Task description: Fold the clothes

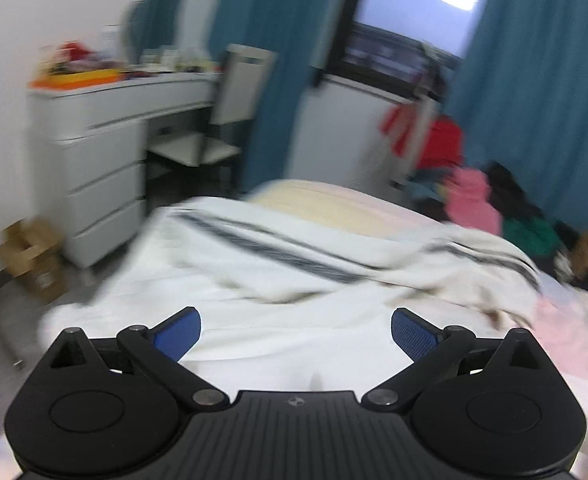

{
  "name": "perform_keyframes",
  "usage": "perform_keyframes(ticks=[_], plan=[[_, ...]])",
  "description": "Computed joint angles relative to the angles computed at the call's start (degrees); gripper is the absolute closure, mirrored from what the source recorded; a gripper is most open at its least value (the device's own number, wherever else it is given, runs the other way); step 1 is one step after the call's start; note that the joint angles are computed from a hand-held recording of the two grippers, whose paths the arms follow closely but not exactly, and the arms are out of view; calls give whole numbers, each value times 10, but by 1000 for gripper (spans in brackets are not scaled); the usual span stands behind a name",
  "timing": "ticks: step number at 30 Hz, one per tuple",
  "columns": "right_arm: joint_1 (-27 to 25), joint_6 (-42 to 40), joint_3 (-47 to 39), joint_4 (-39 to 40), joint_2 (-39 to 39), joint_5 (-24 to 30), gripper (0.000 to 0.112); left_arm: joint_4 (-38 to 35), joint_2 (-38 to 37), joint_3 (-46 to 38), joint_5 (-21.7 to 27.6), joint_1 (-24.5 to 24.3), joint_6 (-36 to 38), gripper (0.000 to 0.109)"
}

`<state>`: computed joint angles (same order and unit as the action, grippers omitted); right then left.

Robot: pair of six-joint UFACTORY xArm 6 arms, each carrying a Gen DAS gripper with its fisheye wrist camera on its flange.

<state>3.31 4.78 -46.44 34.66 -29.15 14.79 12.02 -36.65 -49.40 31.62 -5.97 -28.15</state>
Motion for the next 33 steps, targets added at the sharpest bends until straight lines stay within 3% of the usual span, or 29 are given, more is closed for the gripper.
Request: perform_keyframes(ticks=[4,9,11,15,16,21,23,26,28,30,31,33], plan=[[27,-25,-120,28,169,-22,38,-18,85,-4,-91,-50,37,6],[47,-3,-267,-17,345,-37,38,-87,158,25,-180,-58,116,6],[43,82,-334,-110,414,-19,40,-157,188,23,-199,-52,171,6],[49,273,-445,-349,503,5,84,-320,228,3,-220,-37,281,7],[55,289,-471,-409,516,10,88,-341,235,-1,-227,-34,297,7],[122,287,-599,-686,572,18,91,-283,239,3,-266,-23,268,7],[156,223,-642,-688,601,23,91,-275,234,6,-266,-18,254,7],[199,123,-696,-632,649,60,91,-373,226,6,-256,-17,319,7],[218,91,-724,-613,673,80,89,-368,218,13,-259,-12,311,7],[218,113,-685,-600,653,50,85,-329,210,22,-262,-2,279,7],[218,119,-666,-588,642,34,78,-316,206,26,-264,2,268,7],[212,90,-603,-506,604,-17,65,-332,202,26,-260,2,278,7]])
